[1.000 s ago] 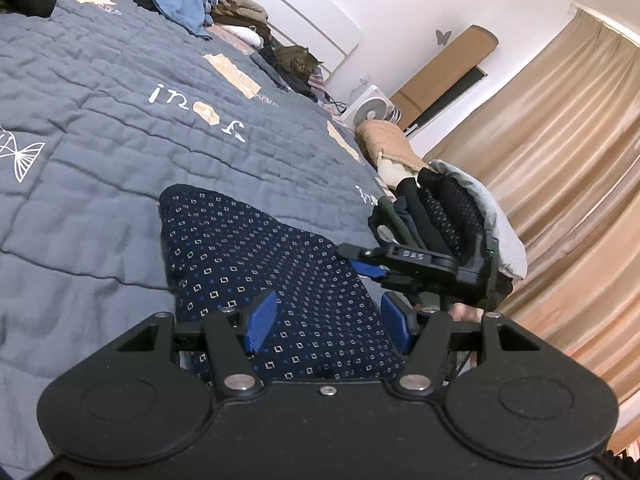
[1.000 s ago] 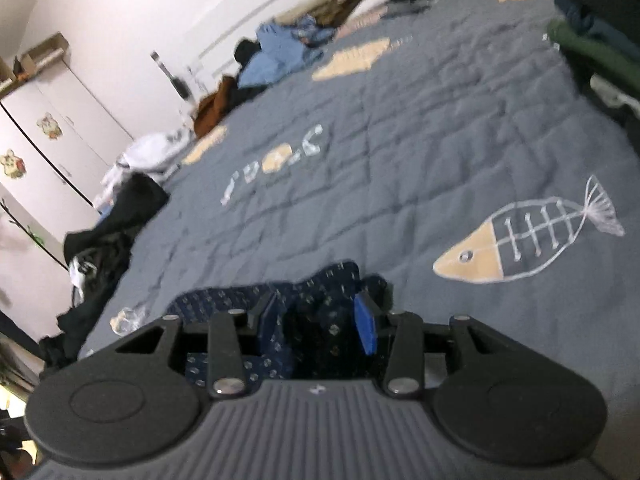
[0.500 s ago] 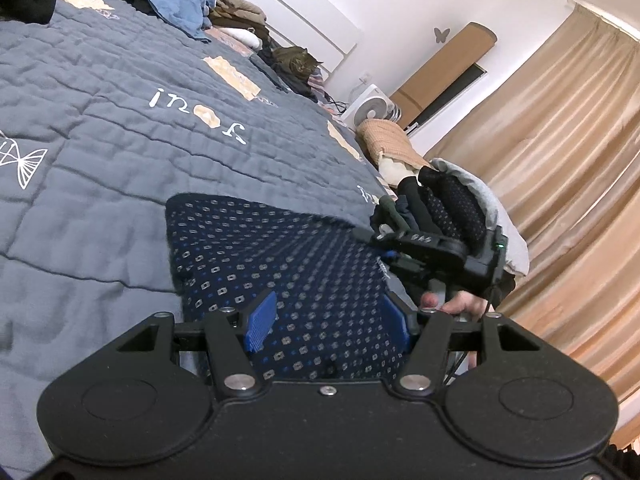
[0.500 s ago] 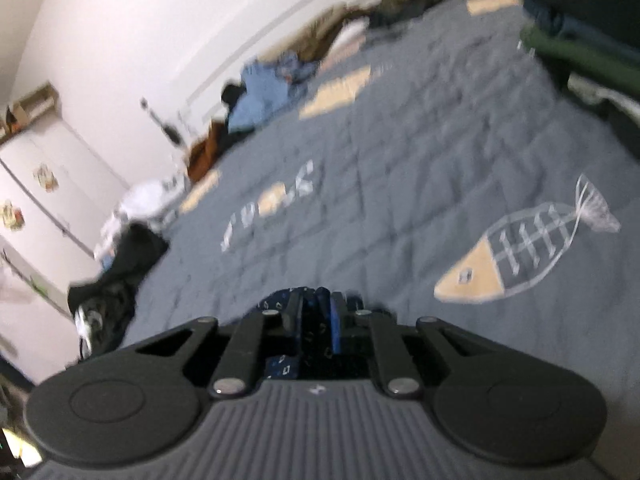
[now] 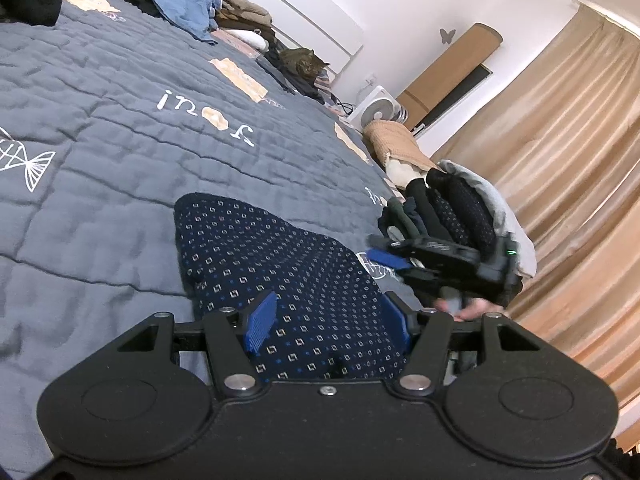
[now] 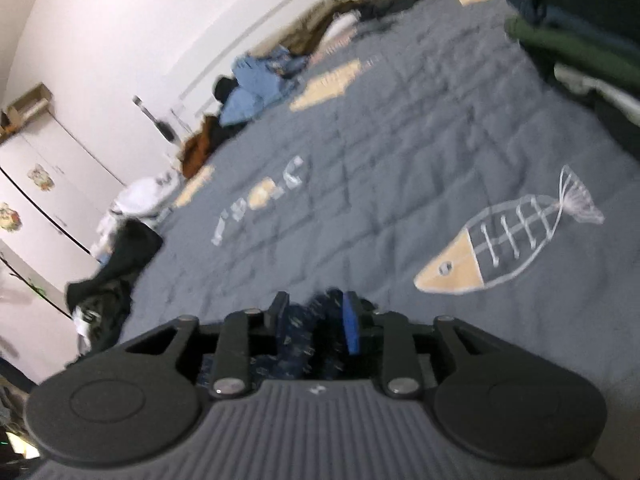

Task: Fold clothes

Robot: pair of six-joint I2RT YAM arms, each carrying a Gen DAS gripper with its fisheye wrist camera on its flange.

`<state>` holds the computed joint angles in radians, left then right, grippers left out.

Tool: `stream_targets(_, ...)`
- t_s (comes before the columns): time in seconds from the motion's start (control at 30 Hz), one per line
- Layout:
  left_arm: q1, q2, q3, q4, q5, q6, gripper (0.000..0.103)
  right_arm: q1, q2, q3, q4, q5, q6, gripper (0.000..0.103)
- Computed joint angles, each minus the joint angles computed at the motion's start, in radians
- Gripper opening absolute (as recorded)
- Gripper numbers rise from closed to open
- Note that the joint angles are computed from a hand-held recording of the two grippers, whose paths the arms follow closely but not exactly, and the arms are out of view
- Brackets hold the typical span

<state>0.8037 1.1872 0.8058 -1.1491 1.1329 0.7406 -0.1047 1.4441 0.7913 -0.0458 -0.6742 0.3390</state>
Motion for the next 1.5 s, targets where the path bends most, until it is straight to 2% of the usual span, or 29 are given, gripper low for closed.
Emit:
stream_targets(0.1, -0.015, 0.005, 0.009, 0.064, -0.001, -0.061, 0.058, -0.026, -0.051, -0.008, -0.021, -0.107, 0.001, 0.034)
stream_targets(0.17, -0.035, 0.010, 0.004, 0.167, -0.014, -0.165, 0.060, -0.016, -0.065, -0.011, -0.053, -0.156, -0.017, 0.037)
stream_targets(0.37, -0.112, 0.065, -0.014, 0.497, -0.119, -0.463, 0.060, 0.061, -0.061, -0.015, -0.136, -0.100, -0.098, 0.038)
stream_targets(0.67, -0.265, 0.275, 0.033, 0.771, -0.317, -0.605, 0.060, 0.012, -0.071, -0.067, -0.136, -0.153, -0.131, 0.038)
stream_targets(0.83, -0.301, 0.427, 0.111, 0.794, -0.331, -0.630, 0.058, 0.012, -0.056, -0.074, -0.122, -0.163, -0.136, 0.038)
stream_targets(0.87, -0.302, 0.463, 0.130, 0.788, -0.316, -0.632, 0.053, 0.013, -0.047, -0.072, -0.120, -0.164, -0.138, 0.038)
stream_targets(0.93, -0.298, 0.530, 0.165, 0.778, -0.290, -0.641, 0.033, 0.015, -0.031, -0.070, -0.111, -0.163, -0.139, 0.038)
stream_targets(0.97, -0.294, 0.546, 0.173, 0.786, -0.275, -0.647, 0.015, 0.016, -0.024, -0.070, -0.106, -0.163, -0.138, 0.038)
stream_targets(1.0, -0.291, 0.546, 0.170, 0.810, -0.260, -0.655, 0.007, 0.017, -0.018, -0.070, -0.099, -0.164, -0.133, 0.038)
stream_targets(1.07, -0.288, 0.537, 0.156, 0.873, -0.232, -0.674, 0.005, 0.017, -0.012, -0.071, -0.092, -0.168, -0.127, 0.038)
stream_targets(1.13, -0.293, 0.495, 0.110, 0.994, -0.211, -0.715, 0.005, 0.017, -0.012, -0.075, -0.083, -0.169, -0.122, 0.038)
stream_targets(1.23, -0.322, 0.462, 0.070, 1.105, -0.236, -0.746, 0.004, 0.016, -0.016, -0.084, -0.067, -0.170, -0.112, 0.038)
stream_targets(1.4, -0.354, 0.526, 0.113, 0.987, -0.342, -0.668, 0.008, 0.006, -0.006, -0.096, -0.037, -0.184, -0.093, 0.038)
stream_targets(1.5, -0.317, 0.537, 0.135, 0.944, -0.317, -0.678, 0.011, 0.001, -0.008, -0.095, -0.037, -0.191, -0.083, 0.038)
